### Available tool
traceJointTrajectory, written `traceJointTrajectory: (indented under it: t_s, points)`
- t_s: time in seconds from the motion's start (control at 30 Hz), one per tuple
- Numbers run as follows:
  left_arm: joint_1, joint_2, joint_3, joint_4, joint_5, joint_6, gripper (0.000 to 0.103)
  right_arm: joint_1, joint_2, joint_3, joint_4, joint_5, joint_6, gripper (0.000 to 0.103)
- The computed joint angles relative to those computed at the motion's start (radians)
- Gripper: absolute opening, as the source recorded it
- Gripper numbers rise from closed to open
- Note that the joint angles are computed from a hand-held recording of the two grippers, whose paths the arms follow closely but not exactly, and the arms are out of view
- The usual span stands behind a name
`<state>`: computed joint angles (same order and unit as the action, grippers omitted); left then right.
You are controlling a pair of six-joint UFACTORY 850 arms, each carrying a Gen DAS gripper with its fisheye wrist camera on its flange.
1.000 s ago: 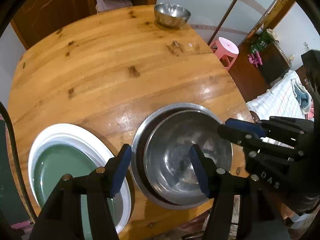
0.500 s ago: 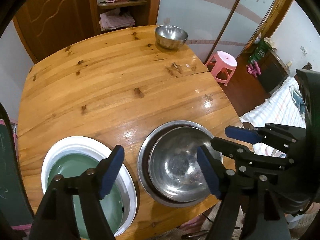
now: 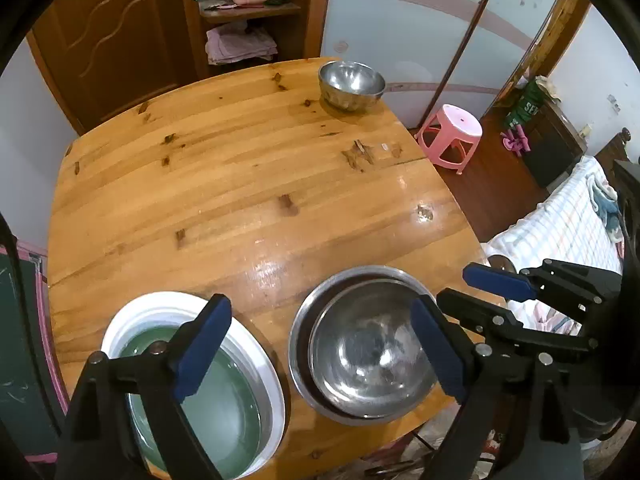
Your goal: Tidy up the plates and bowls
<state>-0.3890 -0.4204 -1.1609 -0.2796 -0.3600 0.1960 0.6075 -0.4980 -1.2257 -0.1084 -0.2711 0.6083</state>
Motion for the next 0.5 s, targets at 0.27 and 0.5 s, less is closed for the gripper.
traceJointTrajectory:
  t_s: [0.27,0.5]
  points:
    - [-0.005,-0.056,-0.104,0.049,-0.044,-0.032,0.099,-0.038,0.005,-0.006,0.035,0.022,-0.047,0.03]
    - [-0.009,-0.112,-0.227,0.116,-0.058,-0.09,0.1,-0.09,0.001,-0.032,0.074,0.029,-0.092,0.03]
